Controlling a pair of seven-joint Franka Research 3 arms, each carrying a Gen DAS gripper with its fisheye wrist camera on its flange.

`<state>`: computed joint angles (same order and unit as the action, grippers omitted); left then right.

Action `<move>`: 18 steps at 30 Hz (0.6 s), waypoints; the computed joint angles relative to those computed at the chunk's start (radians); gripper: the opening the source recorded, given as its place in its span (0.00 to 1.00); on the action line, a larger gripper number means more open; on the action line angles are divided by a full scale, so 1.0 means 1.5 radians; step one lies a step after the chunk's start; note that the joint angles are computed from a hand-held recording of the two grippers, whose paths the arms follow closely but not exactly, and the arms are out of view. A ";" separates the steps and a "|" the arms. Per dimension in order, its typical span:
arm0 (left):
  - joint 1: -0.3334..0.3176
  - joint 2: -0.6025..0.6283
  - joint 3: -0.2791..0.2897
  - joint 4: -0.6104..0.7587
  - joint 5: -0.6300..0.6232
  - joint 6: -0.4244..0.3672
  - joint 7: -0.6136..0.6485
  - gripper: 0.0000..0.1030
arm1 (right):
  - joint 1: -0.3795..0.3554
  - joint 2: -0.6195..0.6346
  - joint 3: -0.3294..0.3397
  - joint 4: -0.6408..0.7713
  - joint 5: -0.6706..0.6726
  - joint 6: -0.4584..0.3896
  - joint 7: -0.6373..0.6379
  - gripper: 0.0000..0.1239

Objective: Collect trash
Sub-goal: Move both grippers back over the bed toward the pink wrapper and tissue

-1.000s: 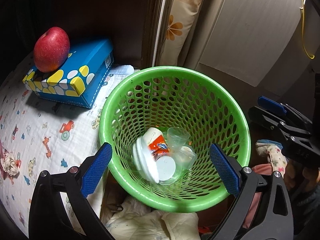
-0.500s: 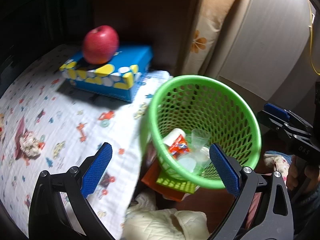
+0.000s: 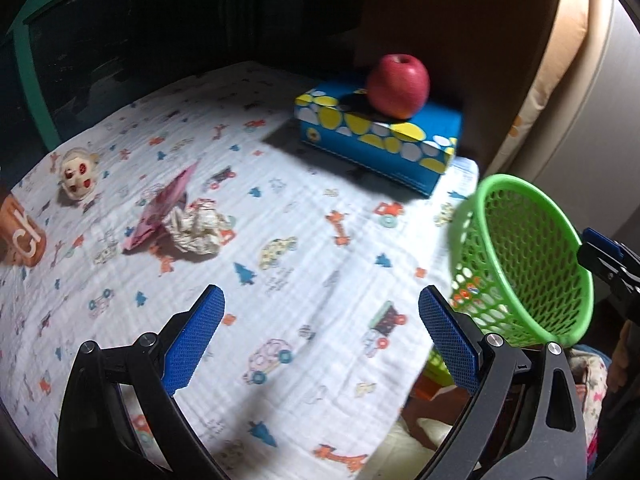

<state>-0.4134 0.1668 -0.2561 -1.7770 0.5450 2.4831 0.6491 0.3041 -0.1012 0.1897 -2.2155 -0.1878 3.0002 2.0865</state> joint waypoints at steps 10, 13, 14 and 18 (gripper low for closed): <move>0.053 0.001 0.034 -0.008 0.034 -0.022 -0.034 0.83 | 0.069 0.088 -0.016 0.104 0.030 -0.027 -0.044 0.57; 0.062 0.022 0.040 0.010 0.036 -0.020 -0.025 0.82 | 0.091 0.116 -0.025 0.137 0.046 -0.041 -0.063 0.57; 0.063 0.031 0.043 0.020 0.040 -0.026 -0.024 0.82 | 0.097 0.124 -0.028 0.148 0.051 -0.046 -0.069 0.57; 0.070 0.062 0.052 0.047 0.034 -0.027 -0.012 0.77 | 0.117 0.161 -0.035 0.191 0.080 -0.062 -0.096 0.57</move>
